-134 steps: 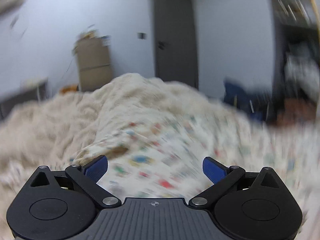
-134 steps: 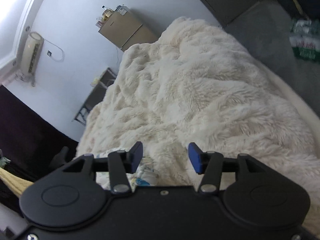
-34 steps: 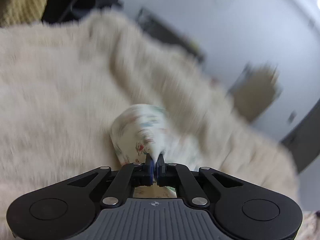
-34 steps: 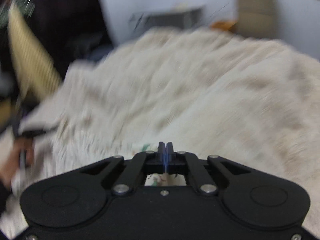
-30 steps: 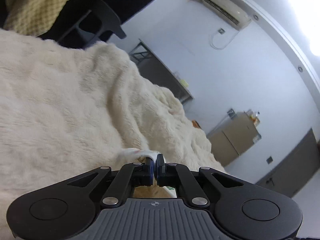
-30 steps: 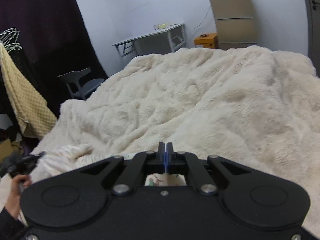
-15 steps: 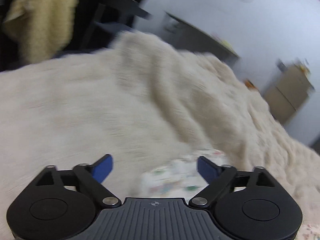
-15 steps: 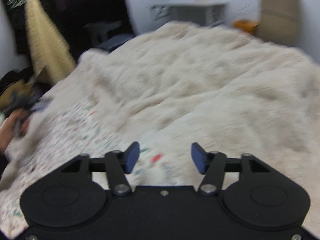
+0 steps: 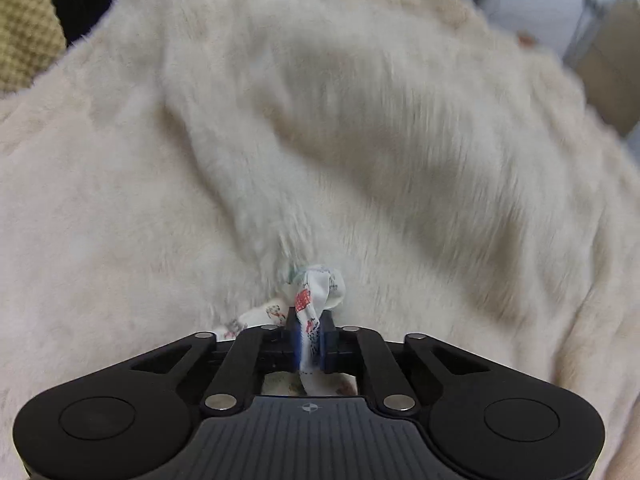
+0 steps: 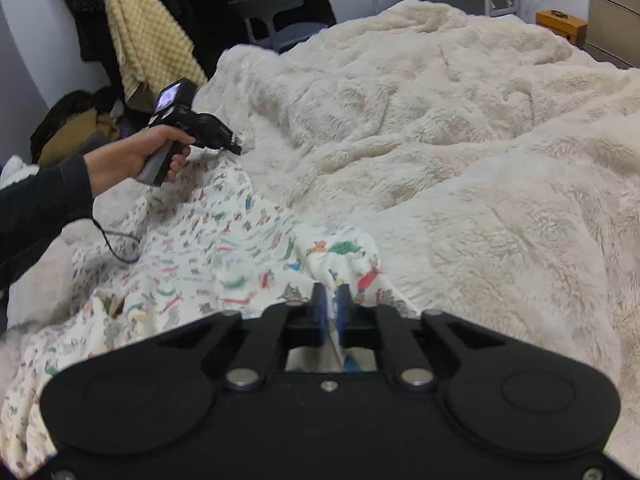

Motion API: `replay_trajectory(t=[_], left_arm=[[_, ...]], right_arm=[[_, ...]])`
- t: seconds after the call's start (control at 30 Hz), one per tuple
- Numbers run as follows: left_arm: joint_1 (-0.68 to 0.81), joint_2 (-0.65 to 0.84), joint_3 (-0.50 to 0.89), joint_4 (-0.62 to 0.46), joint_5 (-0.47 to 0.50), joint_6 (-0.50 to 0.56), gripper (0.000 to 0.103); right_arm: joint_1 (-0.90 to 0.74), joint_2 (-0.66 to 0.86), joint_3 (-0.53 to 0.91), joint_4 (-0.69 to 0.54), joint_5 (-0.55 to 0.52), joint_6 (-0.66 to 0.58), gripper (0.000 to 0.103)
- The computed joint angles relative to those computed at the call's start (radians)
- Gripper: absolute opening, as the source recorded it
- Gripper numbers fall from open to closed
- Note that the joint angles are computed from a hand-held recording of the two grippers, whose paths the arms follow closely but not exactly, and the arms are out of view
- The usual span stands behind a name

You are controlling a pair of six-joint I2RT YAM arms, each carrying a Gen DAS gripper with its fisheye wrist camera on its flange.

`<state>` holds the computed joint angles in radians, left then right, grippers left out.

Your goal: Fold clothes

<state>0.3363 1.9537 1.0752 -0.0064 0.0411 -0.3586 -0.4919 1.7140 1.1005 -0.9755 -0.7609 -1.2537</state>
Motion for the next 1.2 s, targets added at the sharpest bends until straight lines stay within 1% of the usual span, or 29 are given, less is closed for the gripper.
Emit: replay_trajectory(t=[0.03,0.07,0.1,0.13,0.17,0.2,0.23,0.27,0.3,0.33,0.4,0.43,0.47,0.5,0.53,0.57,0.63,0.67,0.73,0.8,0.83,0.87,0.9,0.93,1.0,1.07,1.1,1.17,1.2], left_arm=[[0.010,-0.036,-0.036,0.072,-0.006,-0.034,0.004],[0.020,-0.072,-0.070,0.142,-0.012,-0.062,0.004],[0.026,-0.105,-0.094,0.199,-0.032,-0.090,0.004],[0.025,-0.119,-0.099,0.217,-0.051,-0.108,0.005],[0.011,-0.118,-0.086,0.214,-0.082,-0.128,0.011],[-0.009,-0.098,-0.044,0.167,-0.117,-0.143,0.019],[-0.031,-0.071,-0.001,0.114,-0.150,-0.168,0.040],[-0.039,-0.057,0.016,0.092,-0.163,-0.165,0.061],[-0.043,-0.051,0.030,0.064,-0.163,-0.164,0.066],[-0.039,-0.058,0.024,0.052,-0.157,-0.153,0.067],[-0.039,-0.089,-0.041,0.102,-0.128,-0.145,0.074],[-0.036,-0.098,-0.063,0.121,-0.104,-0.142,0.079],[-0.022,-0.123,-0.079,0.097,-0.058,-0.131,0.080],[-0.007,-0.151,-0.108,0.096,-0.010,-0.127,0.081],[0.009,-0.180,-0.140,0.096,0.043,-0.125,0.081],[0.027,-0.237,-0.209,0.110,0.125,-0.129,0.081],[0.078,-0.385,-0.366,0.113,0.347,-0.135,0.081],[0.085,-0.452,-0.432,0.124,0.413,-0.126,0.081],[0.075,-0.592,-0.558,0.154,0.501,-0.124,0.081],[0.002,-0.843,-0.681,0.085,0.508,-0.145,0.083],[-0.055,-0.968,-0.732,0.055,0.514,-0.153,0.085],[-0.162,-1.094,-0.771,0.022,0.504,-0.187,0.087],[-0.288,-1.220,-0.773,-0.078,0.460,-0.177,0.088],[-0.413,-1.320,-0.813,-0.054,0.338,-0.234,0.093],[-0.665,-1.413,-0.821,-0.101,0.168,-0.212,0.094],[-0.899,-1.396,-0.824,-0.102,-0.094,-0.257,0.096],[-0.959,-1.376,-0.829,-0.104,-0.145,-0.295,0.096],[-1.005,-1.396,-0.872,-0.105,-0.147,-0.341,0.095],[-1.024,-1.408,-0.901,-0.105,-0.129,-0.360,0.095]], right_arm=[[-0.010,-0.001,0.002,0.012,-0.033,0.011,0.000],[-0.035,-0.001,0.027,0.033,-0.098,0.079,0.000],[-0.039,-0.019,0.009,0.100,-0.108,0.142,0.000],[-0.042,-0.036,-0.010,0.170,-0.115,0.208,0.001],[-0.044,-0.053,-0.030,0.244,-0.119,0.277,0.004],[-0.036,-0.077,-0.066,0.313,-0.081,0.316,0.007],[-0.027,-0.099,-0.100,0.379,-0.041,0.350,0.014],[-0.018,-0.119,-0.134,0.440,0.001,0.381,0.014],[-0.008,-0.138,-0.165,0.499,0.044,0.408,0.014],[-0.002,-0.165,-0.204,0.548,0.099,0.405,0.019],[-0.027,-0.178,-0.212,0.512,0.091,0.354,0.025],[-0.040,-0.182,-0.214,0.492,0.079,0.332,0.032],[-0.073,-0.183,-0.203,0.438,0.055,0.275,0.040],[-0.107,-0.182,-0.191,0.381,0.033,0.215,0.045],[-0.178,-0.183,-0.176,0.291,0.004,0.106,0.053],[-0.218,-0.162,-0.156,0.229,-0.011,0.051,0.054],[-0.296,-0.112,-0.110,0.103,-0.029,-0.063,0.056],[-0.332,-0.071,-0.082,0.047,-0.037,-0.104,0.058],[-0.397,0.016,-0.030,-0.047,-0.035,-0.161,0.058],[-0.434,0.125,0.048,-0.134,-0.006,-0.185,0.058],[-0.462,0.177,0.088,-0.176,-0.016,-0.205,0.057],[-0.488,0.228,0.130,-0.220,-0.025,-0.223,0.057],[-0.523,0.293,0.185,-0.261,-0.041,-0.224,0.057],[-0.557,0.358,0.245,-0.310,-0.049,-0.214,0.057],[-0.601,0.435,0.317,-0.369,-0.051,-0.211,0.057],[-0.700,0.563,0.437,-0.451,-0.066,-0.212,0.057],[-0.725,0.598,0.466,-0.470,-0.067,-0.217,0.058],[-0.748,0.651,0.502,-0.512,-0.049,-0.250,0.058],[-0.759,0.678,0.522,-0.533,-0.040,-0.266,0.057]])
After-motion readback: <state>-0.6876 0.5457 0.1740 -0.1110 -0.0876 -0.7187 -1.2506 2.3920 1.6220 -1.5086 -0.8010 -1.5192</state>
